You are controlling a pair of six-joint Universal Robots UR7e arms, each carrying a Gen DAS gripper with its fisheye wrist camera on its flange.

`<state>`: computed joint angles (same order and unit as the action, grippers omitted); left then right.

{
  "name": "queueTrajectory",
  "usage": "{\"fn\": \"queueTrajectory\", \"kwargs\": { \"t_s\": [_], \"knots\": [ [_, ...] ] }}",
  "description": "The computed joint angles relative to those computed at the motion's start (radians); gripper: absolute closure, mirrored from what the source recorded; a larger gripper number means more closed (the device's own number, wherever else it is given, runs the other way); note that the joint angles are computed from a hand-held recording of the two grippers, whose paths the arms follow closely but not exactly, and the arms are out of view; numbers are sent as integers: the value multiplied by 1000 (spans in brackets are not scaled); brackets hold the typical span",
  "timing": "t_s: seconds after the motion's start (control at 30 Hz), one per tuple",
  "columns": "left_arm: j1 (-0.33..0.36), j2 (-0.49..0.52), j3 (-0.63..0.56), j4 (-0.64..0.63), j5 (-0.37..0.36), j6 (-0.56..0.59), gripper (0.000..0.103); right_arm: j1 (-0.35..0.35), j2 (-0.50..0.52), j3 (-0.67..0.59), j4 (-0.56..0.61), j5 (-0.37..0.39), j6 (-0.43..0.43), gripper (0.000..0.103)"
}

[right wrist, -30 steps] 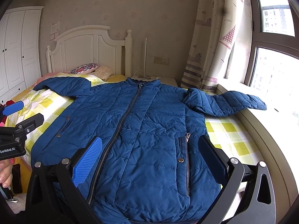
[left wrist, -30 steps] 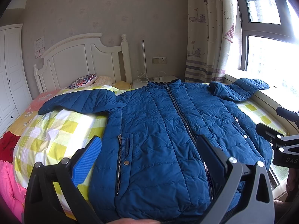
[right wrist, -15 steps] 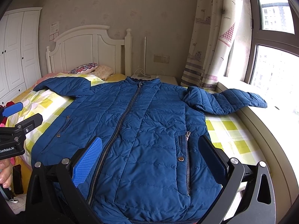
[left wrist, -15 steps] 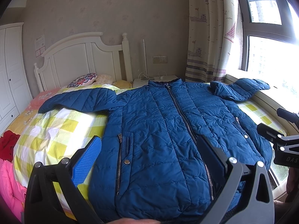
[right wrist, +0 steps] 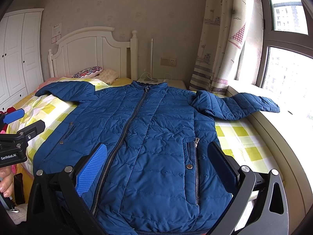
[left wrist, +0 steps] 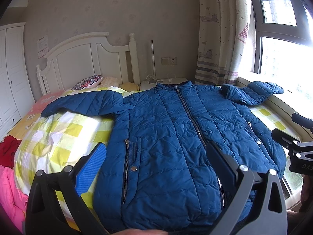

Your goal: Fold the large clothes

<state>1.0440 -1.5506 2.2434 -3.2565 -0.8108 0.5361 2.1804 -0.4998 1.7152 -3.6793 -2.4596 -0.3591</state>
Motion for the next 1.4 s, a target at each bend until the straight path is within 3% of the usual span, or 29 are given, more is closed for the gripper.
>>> {"fn": "queueTrajectory", "kwargs": {
  "t_s": [0.6, 0.67, 0.8, 0.9, 1.03, 1.2, 1.3, 1.4],
  "knots": [
    [17, 13, -50, 97, 17, -40, 2, -23, -9, 5, 33, 5, 34, 4],
    [34, 45, -91, 121, -5, -31, 2, -50, -23, 10, 52, 39, 50, 4],
    [99, 190, -312, 357, -15, -58, 2, -151, -88, -10, 219, 108, 207, 4],
    [153, 353, -541, 518, 0, -92, 2, -236, -111, -76, 300, 108, 328, 4],
    [209, 564, -819, 605, 56, -120, 2, -337, -111, -209, 438, 117, 454, 4],
    [275, 695, -1001, 699, 10, -194, 2, -410, -66, -370, 450, 56, 481, 4],
    [303, 712, -990, 597, -44, -142, 2, -441, -32, -470, 458, 5, 482, 4],
    [305, 718, -999, 600, -42, -134, 2, -465, 3, -554, 455, -18, 430, 4]
  ]
}}
